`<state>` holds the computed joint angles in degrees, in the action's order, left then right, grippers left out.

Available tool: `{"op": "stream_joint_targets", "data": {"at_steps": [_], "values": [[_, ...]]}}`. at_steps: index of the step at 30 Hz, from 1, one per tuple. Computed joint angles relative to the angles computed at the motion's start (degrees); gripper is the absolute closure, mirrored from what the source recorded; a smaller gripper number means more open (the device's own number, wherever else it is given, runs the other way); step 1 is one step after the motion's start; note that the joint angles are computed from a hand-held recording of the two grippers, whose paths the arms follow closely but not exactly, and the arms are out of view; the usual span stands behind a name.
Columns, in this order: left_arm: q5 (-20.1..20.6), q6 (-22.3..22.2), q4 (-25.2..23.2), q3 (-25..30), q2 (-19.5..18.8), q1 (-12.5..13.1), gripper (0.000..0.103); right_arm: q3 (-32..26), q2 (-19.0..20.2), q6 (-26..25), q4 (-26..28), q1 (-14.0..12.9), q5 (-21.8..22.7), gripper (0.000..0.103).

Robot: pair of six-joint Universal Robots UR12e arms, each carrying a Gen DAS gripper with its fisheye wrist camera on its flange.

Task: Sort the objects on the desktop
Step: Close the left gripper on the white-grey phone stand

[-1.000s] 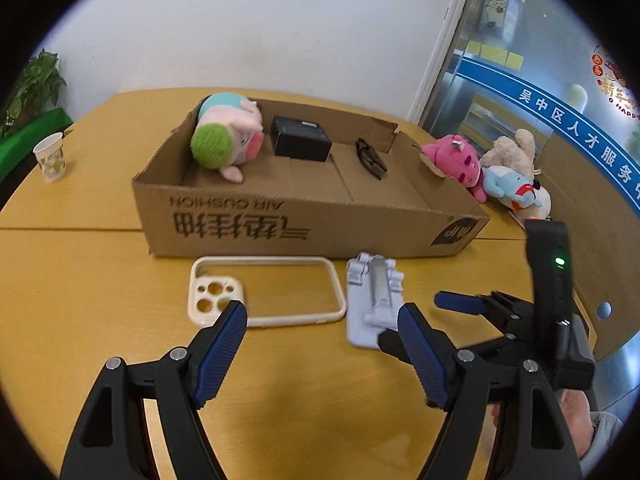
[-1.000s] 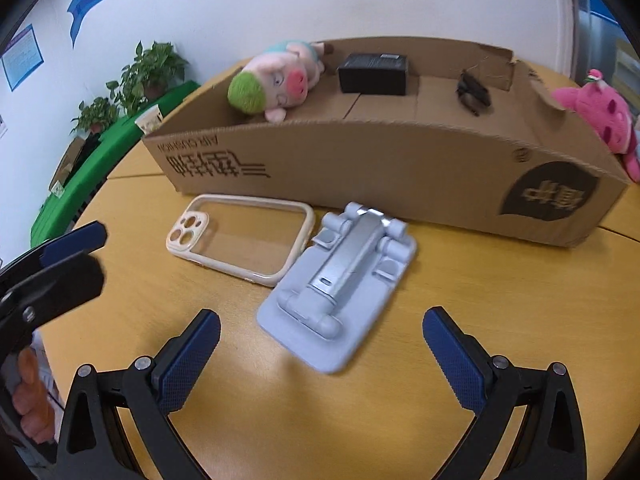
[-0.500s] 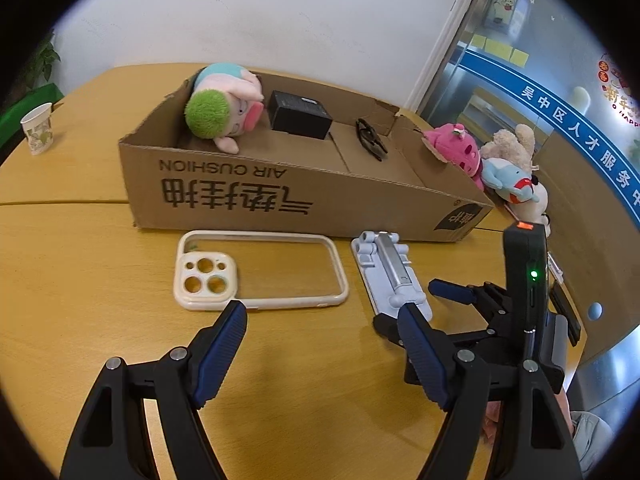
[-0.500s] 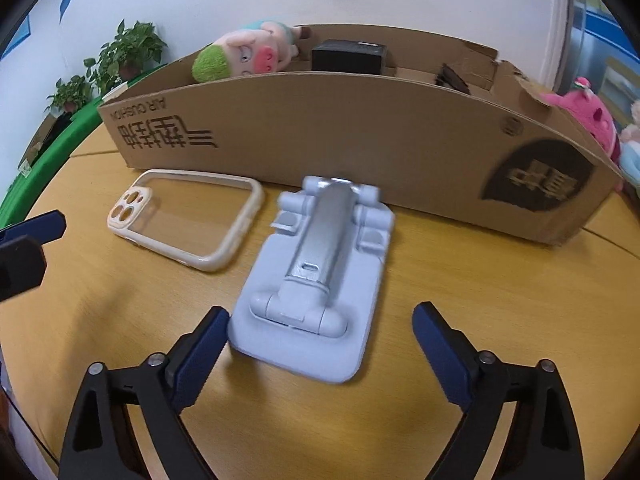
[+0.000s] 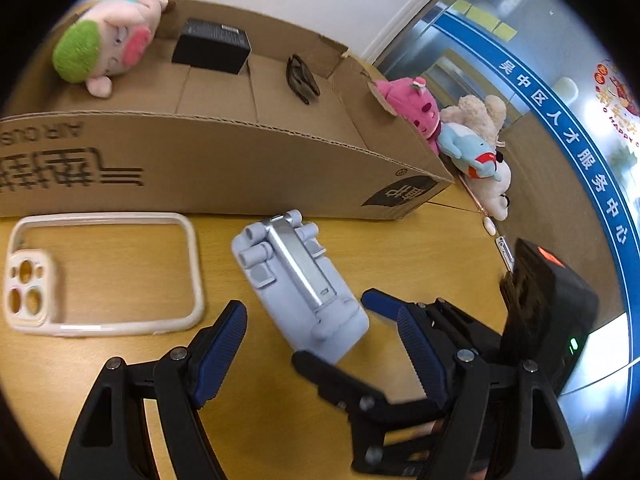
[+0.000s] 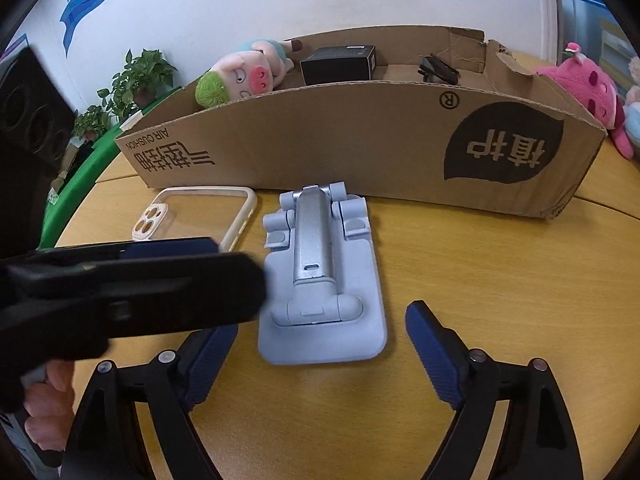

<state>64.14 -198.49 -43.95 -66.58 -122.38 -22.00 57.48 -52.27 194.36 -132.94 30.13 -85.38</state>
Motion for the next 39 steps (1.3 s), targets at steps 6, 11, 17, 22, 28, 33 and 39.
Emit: {"op": "stream_joint_targets", "data": {"at_steps": [6,11,17,22,28,33,39], "values": [[0.7,-0.3,-5.5,4.1,-2.6,-1.0,0.029,2.2,-0.9,2.0,-3.2,-0.1,-0.2,0.045],[2.7,-1.6,-4.4,3.7,-2.7,-1.3,0.045,3.6,-1.7,1.8,-4.1,-0.1,-0.4,0.049],[3.4,-1.7,-3.9,3.2,-2.5,-1.0,0.059,6.0,-3.0,2.8,-6.2,-0.2,0.0,0.057],[4.9,-0.4,-4.3,3.6,-2.5,-1.4,0.059,5.5,-2.9,3.0,-5.3,-0.2,0.2,0.055],[8.6,2.4,-9.6,8.4,-4.6,-2.2,0.05,2.4,-1.2,4.1,-2.5,0.1,-1.6,0.005],[8.8,4.8,-10.5,9.8,-5.4,-2.2,0.054,0.6,-0.2,2.7,-0.8,0.2,-5.0,0.015],[8.3,5.8,-9.8,9.0,-5.0,-2.5,0.058,1.7,-0.6,2.1,-2.6,0.5,-3.9,0.037]]}}
